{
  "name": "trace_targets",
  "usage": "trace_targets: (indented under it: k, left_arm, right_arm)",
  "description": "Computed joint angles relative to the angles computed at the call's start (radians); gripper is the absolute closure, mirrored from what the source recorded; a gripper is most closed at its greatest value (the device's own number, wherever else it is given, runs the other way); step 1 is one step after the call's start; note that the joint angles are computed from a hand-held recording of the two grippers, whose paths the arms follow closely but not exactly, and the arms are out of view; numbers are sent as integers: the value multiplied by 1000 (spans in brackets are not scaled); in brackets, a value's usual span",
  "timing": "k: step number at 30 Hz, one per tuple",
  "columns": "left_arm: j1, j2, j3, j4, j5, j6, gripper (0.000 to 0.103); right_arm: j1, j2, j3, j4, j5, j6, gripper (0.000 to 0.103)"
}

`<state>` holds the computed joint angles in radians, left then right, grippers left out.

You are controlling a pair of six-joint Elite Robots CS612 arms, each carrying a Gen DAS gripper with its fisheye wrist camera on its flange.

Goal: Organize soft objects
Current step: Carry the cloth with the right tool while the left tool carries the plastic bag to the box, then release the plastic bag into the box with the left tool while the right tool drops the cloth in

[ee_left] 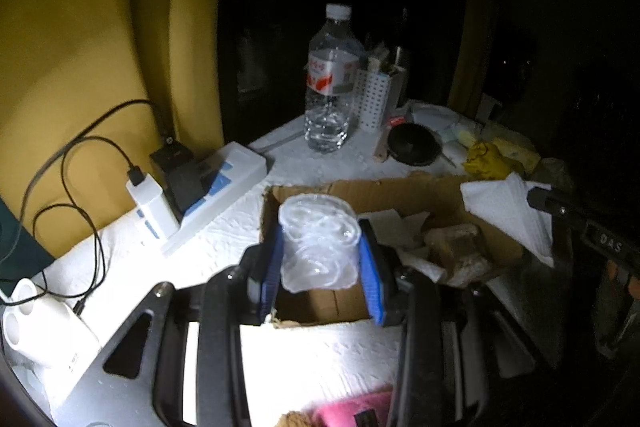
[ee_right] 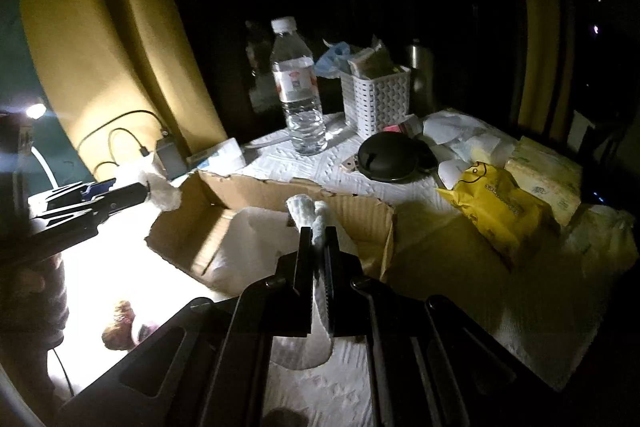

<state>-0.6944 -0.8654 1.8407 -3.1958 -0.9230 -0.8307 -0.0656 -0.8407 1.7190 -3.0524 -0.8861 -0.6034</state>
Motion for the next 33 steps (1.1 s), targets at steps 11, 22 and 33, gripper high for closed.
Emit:
trace_targets:
  k: [11, 22, 33]
  left_arm:
    - [36, 38, -47, 96, -78, -43, 66]
    - [46, 46, -68, 165, -129, -79, 63]
    - [40, 39, -68, 170, -142, -84, 41]
  right_arm:
    - [22, 72, -71, 17, -68, 16, 98]
    - [20, 101, -88, 25, -67, 34, 98]
    - [13, 99, -57, -129, -99, 115, 68]
